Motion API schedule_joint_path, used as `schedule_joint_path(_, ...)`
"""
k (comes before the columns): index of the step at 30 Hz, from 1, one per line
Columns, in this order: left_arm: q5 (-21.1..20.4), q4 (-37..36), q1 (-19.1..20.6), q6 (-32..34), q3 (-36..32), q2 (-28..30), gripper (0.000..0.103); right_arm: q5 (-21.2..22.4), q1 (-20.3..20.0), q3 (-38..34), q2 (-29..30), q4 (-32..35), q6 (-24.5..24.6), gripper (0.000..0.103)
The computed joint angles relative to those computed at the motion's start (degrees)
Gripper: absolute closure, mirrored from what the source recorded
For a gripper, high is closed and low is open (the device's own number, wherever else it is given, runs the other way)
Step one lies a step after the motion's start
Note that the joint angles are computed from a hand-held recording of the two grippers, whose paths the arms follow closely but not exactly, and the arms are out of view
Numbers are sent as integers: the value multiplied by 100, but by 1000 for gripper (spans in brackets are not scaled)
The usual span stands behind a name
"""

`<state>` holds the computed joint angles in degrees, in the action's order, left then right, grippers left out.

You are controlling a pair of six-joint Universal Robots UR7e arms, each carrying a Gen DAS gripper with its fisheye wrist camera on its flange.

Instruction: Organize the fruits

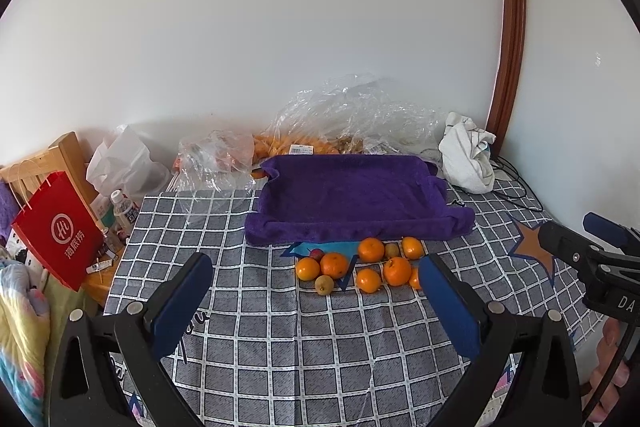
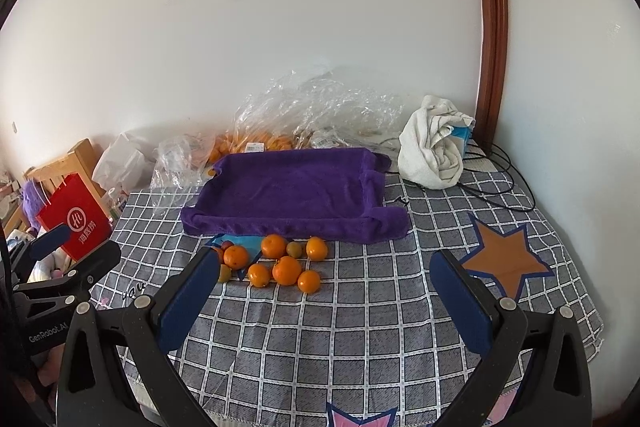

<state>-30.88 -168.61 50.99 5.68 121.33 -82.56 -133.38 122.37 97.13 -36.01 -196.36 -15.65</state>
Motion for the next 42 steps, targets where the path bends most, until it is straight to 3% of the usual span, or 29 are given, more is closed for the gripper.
schedule_joint_path(9,-36,82,32,-64,-41,-50,0,-74,34,-68,82,-29,-125,0)
schedule_joint_path(26,-137,-441,156,230,-55,91,0,-115,51,-186,271,-355,-301,0)
schedule_joint_path(31,-251,-557,429,323,-172,284,0,-168,-46,-386,442,-289,-489,1)
schedule_joint_path(36,-385,-544,877,338,-414,547,0,53,-271,-622,655,63,-555,2)
schedule_joint_path(42,-500,-247,1470,283,-729,830,0,347,-634,-902,1058,296,-541,13)
